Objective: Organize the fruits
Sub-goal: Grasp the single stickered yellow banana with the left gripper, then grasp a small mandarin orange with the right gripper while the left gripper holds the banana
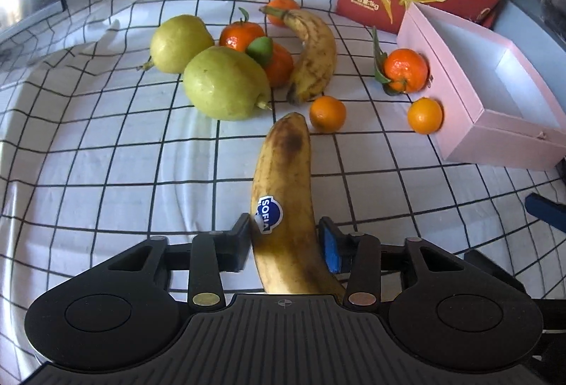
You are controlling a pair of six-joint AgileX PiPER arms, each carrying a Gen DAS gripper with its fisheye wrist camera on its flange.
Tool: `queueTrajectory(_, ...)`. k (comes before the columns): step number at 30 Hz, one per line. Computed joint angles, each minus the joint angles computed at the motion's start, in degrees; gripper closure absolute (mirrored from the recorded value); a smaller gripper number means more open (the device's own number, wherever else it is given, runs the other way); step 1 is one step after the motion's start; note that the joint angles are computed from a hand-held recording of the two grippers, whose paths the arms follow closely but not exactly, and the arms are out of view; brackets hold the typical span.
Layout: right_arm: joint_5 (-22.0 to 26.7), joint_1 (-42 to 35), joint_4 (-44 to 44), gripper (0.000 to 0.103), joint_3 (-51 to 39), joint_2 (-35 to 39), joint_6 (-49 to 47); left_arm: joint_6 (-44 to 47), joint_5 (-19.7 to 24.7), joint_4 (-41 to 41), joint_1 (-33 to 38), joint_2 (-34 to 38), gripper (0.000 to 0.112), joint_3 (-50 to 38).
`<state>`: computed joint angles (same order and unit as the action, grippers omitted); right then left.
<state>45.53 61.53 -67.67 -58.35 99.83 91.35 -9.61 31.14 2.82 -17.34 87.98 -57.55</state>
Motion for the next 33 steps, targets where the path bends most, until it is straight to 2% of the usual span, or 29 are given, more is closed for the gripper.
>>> queueTrajectory(4,-6.82,-2.6,0.67,0.029,-0.73,-0.86,-5.64,7.62,-0.37,-9.43,3.9,-2.37,0.071,2.11)
queueTrajectory(6,-9.64,-4.16,1.63,0.029,-3.16,-0.15,-7.8,10.75,-0.73,-11.63,5.93,-4.69,0.071,4.06)
queueTrajectory(8,-11.83,-5.94,2.69,0.035,-6.65,1.6,-8.84,14.02,-0.01,-13.74,8.91,-7.29,0.071,5.46)
queueTrajectory(10,-14.03,-8.16,6.43,0.054,-11.79,4.61,-13.03,18.98,1.12,-17.95,12.9,-9.29,0.071,6.56)
queueTrajectory(14,-15.68,-10.13,10.62,0.054,-23.74,12.49,-22.34,32.66,4.2,-28.81,23.07,-13.02,0.071,8.64)
queueTrajectory(17,-14.43,-10.25,14.72,0.05,-35.69,20.28,-31.72,42.01,6.69,-34.67,30.63,-15.35,0.071,9.92)
queueTrajectory(19,-9.24,-9.19,14.82,0.05,-43.38,25.01,-34.41,46.69,8.34,-37.67,35.16,-16.34,0.071,10.35)
queueTrajectory(21,-7.86,-8.39,11.58,0.05,-43.92,25.9,-31.1,50.58,9.83,-40.9,39.58,-16.6,0.071,10.64)
queueTrajectory(24,-5.39,-7.43,4.01,0.05,-39.71,25.11,-17.97,53.79,11.19,-43.3,43.3,-15.21,0.071,9.96)
queueTrajectory(26,-4.29,-8.52,6.75,0.05,-40.16,25.98,-16.55,55.36,12.11,-44.05,44.6,-13.66,0.071,9.06)
queueTrajectory(30,-3.29,-10.34,14.62,0.053,-43.95,28.37,-20.28,58.38,13.84,-45.78,45.02,-11.75,0.071,7.92)
queueTrajectory(31,-4.25,-10.55,15.14,0.056,-43.58,28.17,-20.27,59.08,14.3,-46.12,44.73,-11.4,0.071,7.54)
queueTrajectory(32,-5.22,-10.77,16.12,0.069,-43.33,27.91,-21.05,59.92,14.9,-46.42,44.75,-11.27,0.071,7.35)
queueTrajectory(33,-5.34,-10.96,18.0,0.075,-43.94,27.94,-23.01,60.64,15.43,-46.64,44.52,-11.24,0.071,7.2)
